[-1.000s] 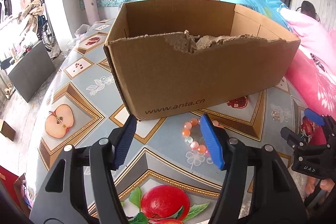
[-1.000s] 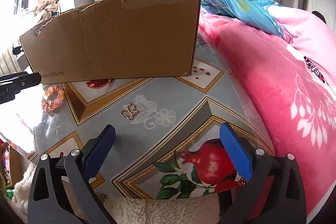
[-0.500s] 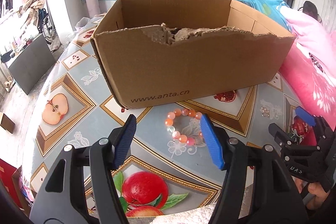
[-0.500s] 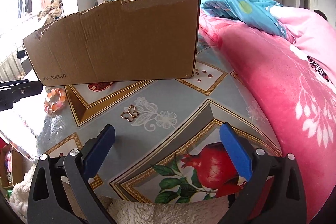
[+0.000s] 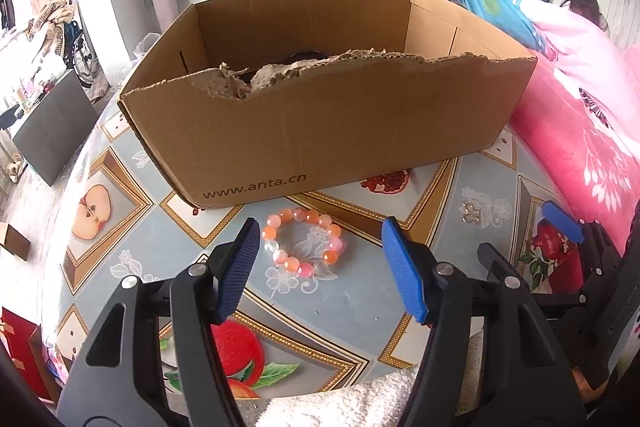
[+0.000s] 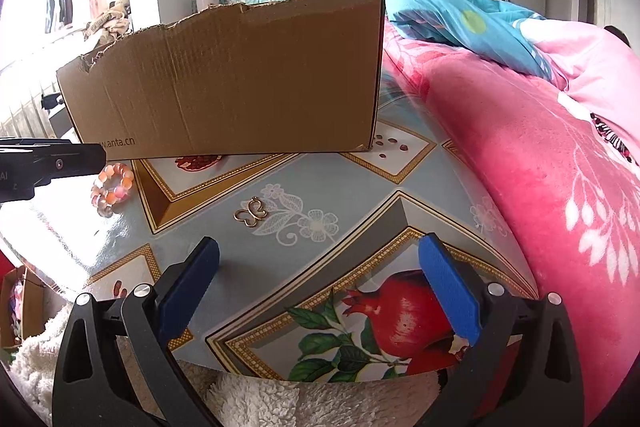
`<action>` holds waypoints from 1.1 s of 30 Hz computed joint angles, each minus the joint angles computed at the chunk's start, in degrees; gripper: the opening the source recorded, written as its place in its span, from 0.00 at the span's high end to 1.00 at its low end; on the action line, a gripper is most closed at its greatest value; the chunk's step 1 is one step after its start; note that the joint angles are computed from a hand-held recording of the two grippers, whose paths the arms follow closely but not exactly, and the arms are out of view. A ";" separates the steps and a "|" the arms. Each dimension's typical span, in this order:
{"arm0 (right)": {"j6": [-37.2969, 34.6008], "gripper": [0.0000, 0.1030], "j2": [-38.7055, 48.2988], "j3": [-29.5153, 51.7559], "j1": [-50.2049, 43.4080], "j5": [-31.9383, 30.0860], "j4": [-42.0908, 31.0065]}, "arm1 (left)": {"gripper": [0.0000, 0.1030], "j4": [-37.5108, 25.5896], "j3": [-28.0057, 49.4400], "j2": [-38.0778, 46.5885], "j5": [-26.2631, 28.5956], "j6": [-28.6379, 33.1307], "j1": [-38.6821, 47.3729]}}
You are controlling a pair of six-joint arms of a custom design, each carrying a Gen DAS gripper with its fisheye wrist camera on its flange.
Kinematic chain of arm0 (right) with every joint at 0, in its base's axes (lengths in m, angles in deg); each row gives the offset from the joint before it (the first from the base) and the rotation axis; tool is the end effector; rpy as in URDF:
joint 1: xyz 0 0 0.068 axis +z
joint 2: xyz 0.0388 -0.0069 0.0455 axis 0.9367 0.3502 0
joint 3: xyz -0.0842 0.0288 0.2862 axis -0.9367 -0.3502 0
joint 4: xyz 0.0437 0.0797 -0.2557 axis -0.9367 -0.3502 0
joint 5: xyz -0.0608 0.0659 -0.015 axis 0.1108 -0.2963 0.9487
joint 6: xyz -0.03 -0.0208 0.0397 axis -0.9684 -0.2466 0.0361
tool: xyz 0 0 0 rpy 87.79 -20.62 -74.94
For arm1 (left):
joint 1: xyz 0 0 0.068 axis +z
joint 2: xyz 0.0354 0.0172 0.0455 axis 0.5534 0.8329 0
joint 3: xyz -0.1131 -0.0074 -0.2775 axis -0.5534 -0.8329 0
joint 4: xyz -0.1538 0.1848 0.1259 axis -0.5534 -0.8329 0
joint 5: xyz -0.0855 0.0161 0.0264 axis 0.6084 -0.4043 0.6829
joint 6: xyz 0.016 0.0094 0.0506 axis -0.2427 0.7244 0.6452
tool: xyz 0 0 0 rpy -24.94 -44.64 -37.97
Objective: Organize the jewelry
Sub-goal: 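Withdraw both open grippers from the box back toward the butterfly charm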
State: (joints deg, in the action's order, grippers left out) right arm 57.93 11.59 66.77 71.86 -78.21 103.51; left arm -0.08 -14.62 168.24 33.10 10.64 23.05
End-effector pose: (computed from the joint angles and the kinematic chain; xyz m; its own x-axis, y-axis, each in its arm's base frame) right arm 0.2823 0.0085 0.1405 -0.6307 0.0936 -0.7703 0.1057 0.9938 0.0343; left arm 0.3395 -0.0664 0.1826 -0.7162 0.2590 -0.6481 0.3304 0.9438 0.0120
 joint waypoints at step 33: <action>0.43 0.06 -0.61 1.58 0.06 0.34 -4.31 | 0.42 4.68 -4.80 -2.22 6.02 2.86 0.71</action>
